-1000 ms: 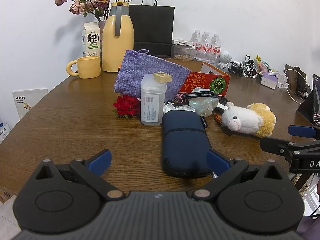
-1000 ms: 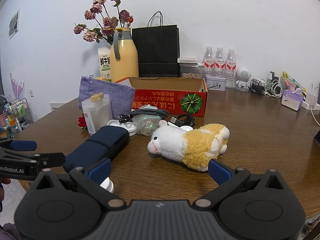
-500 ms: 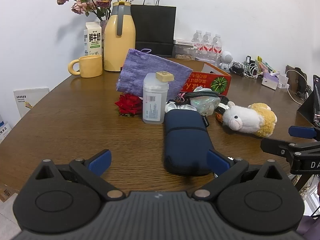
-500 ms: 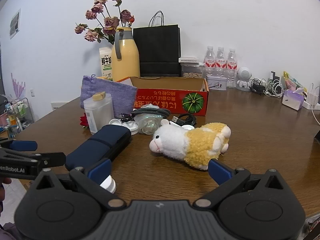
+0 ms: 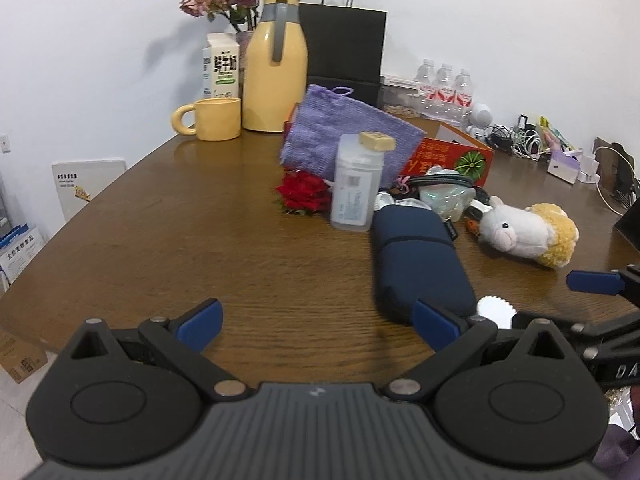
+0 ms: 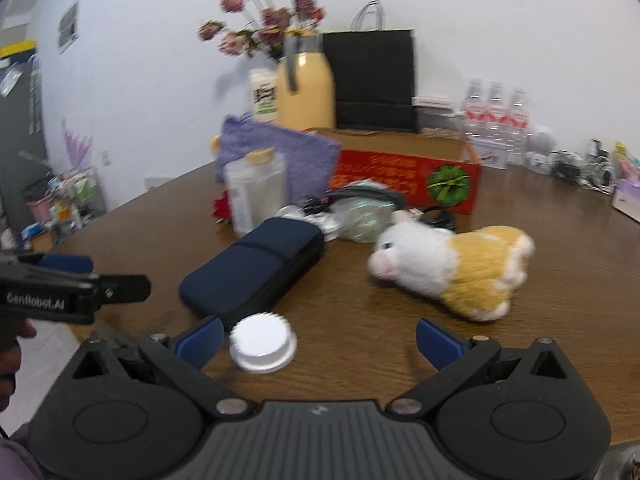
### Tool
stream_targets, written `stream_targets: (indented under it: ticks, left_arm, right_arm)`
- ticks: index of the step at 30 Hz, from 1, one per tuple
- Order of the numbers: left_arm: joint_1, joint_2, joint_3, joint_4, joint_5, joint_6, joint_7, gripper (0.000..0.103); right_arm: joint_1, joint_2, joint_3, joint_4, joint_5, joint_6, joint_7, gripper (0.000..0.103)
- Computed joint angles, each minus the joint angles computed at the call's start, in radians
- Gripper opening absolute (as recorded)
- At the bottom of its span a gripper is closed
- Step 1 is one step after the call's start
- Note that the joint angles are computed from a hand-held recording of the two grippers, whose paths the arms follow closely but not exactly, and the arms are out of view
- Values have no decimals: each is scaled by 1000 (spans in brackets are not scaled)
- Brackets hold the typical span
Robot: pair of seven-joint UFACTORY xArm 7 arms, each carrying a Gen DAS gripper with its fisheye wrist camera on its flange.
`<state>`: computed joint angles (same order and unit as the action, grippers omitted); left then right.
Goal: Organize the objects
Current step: 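Grasp the white bottle cap with the right tool while the left tool reaches the blue case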
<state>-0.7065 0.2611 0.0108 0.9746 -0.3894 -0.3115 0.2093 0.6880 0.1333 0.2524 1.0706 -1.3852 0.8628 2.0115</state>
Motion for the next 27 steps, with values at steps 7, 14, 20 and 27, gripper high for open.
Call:
stream_targets:
  ticks: [7,14,20,27]
  left_arm:
    - [43,-14,-28,-31,19,-8,-26,103]
    - [37,-14,-22,-29,10,3,-25,103]
    - [-14,4,21,6,-3,31,-11,103]
    - [-95,55,92,103,29,90,-34,103]
  right_arm:
    - [0,59,-22,50,-12,-73,-64,75]
    - [7,72,-41,60,-23,-118,-102,39]
    - [2,44,-41,26,-59,-119,-60,39]
    - [-26,-15,-27,-39,-96,-71,-1,39]
